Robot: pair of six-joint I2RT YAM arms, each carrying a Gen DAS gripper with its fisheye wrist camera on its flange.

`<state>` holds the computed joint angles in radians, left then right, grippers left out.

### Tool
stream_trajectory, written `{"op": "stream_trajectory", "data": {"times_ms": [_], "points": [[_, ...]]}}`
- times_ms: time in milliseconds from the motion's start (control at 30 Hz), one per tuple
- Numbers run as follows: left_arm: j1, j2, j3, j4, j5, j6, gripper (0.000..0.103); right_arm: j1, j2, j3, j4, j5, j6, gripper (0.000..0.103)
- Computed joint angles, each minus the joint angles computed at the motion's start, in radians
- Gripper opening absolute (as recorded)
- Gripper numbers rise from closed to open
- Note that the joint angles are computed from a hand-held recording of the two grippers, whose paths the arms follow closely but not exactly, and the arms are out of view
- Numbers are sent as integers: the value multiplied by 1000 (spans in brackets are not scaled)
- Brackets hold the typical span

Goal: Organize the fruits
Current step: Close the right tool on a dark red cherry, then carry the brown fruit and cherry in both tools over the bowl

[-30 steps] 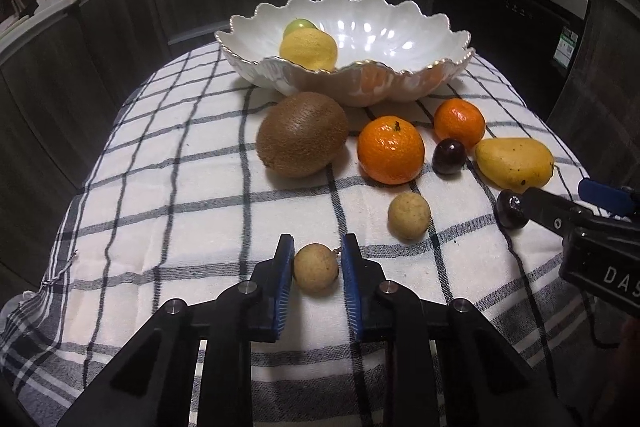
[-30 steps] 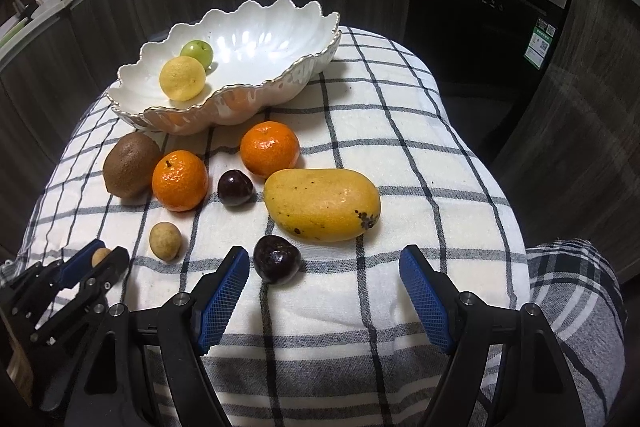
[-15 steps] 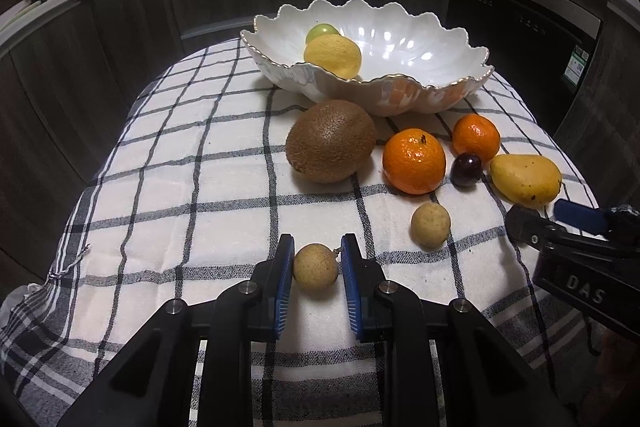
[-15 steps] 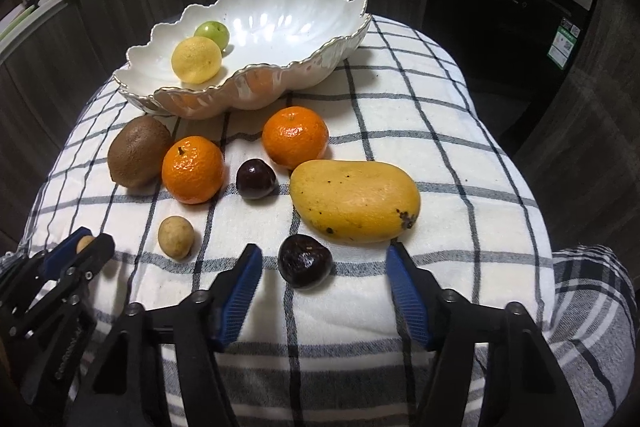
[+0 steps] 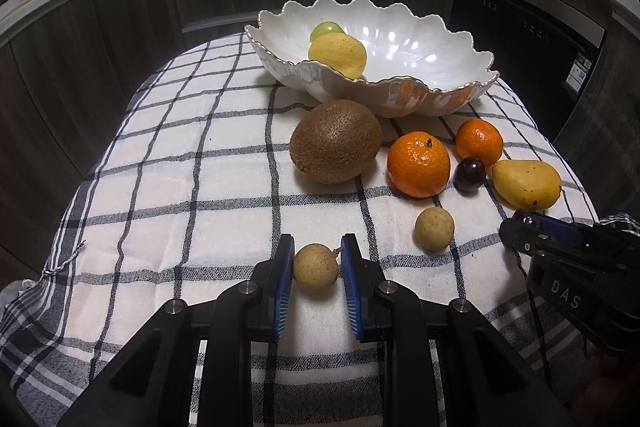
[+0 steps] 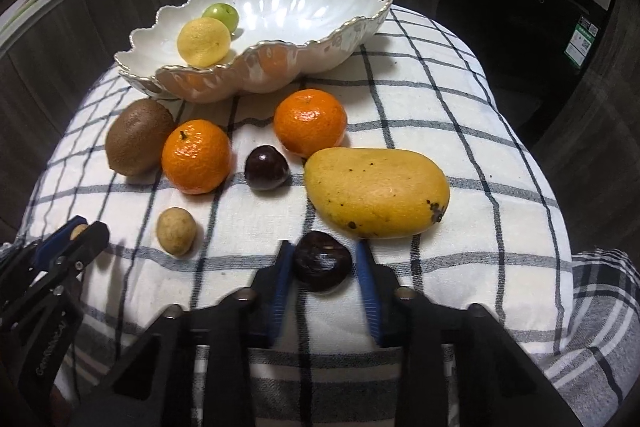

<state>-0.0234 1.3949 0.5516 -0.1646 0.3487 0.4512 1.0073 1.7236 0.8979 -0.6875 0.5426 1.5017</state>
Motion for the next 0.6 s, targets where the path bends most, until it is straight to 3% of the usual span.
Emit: {"op": "stream_trajectory", "data": {"times_ms": [600], "points": [[0,-119,10,-59,36,-1,24,61,-70,63,-129,85,28,30]]}}
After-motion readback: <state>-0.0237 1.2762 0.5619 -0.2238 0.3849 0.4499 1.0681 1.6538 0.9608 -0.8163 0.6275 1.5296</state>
